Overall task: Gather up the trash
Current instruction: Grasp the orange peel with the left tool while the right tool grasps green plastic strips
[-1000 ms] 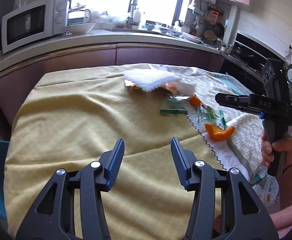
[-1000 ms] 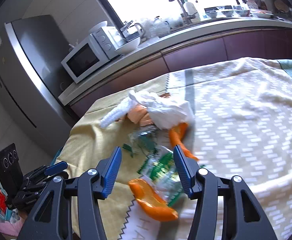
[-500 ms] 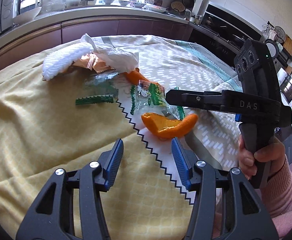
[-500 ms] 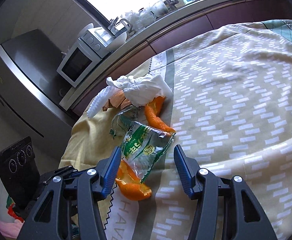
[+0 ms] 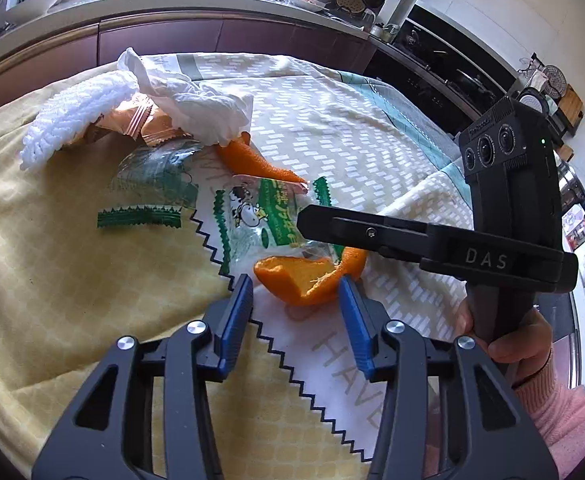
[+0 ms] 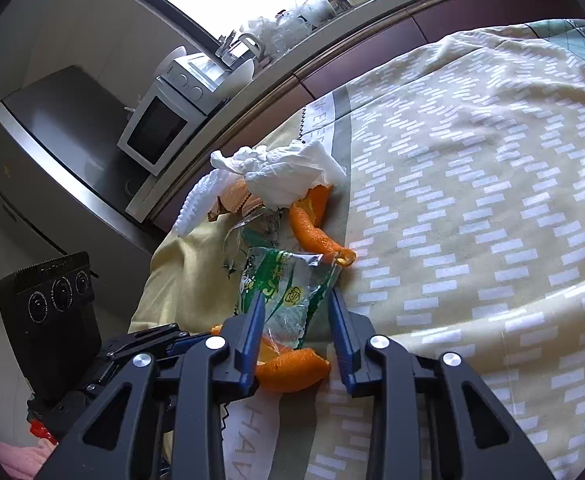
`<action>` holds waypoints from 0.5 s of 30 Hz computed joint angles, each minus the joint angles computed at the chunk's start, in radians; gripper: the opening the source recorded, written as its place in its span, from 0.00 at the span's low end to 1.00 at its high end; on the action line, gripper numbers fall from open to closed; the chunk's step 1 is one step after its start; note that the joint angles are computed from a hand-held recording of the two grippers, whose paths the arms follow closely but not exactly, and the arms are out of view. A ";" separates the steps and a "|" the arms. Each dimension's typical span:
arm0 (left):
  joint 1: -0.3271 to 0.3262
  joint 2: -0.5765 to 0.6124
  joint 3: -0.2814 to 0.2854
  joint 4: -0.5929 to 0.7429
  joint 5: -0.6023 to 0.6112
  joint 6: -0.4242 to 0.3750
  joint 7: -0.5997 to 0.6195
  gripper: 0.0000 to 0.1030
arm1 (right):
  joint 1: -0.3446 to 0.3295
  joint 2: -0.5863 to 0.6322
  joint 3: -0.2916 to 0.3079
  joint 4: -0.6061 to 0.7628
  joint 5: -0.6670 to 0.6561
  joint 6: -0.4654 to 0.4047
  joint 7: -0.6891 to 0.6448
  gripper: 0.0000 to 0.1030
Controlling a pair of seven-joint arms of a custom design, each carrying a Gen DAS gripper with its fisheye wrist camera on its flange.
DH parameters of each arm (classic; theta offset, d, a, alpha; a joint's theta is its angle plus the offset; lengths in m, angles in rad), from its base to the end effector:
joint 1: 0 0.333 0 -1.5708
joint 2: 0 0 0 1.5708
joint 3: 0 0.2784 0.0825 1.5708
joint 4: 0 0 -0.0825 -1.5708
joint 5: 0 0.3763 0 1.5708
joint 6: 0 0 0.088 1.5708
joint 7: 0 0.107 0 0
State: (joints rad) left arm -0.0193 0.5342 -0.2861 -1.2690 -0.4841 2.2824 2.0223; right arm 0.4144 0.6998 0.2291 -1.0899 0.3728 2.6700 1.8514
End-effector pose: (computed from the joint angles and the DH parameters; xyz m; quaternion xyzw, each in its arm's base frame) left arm 0.7006 -0.1804 0.4855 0.4944 -0.7894 0.3640 0.0027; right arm 0.6537 0.3963 0.4959 -0.6209 0.6304 0.0568 0.4625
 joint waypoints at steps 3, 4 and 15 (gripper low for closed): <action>0.004 0.007 -0.005 0.008 -0.013 -0.004 0.000 0.34 | -0.007 -0.006 0.008 -0.013 0.013 0.010 -0.009 0.22; 0.005 0.002 -0.006 -0.001 -0.016 0.003 0.003 0.32 | -0.010 -0.007 0.010 -0.016 0.016 0.011 -0.015 0.20; 0.023 -0.102 0.003 -0.153 -0.060 0.075 0.036 0.10 | -0.025 -0.048 0.041 -0.088 0.069 0.068 -0.063 0.10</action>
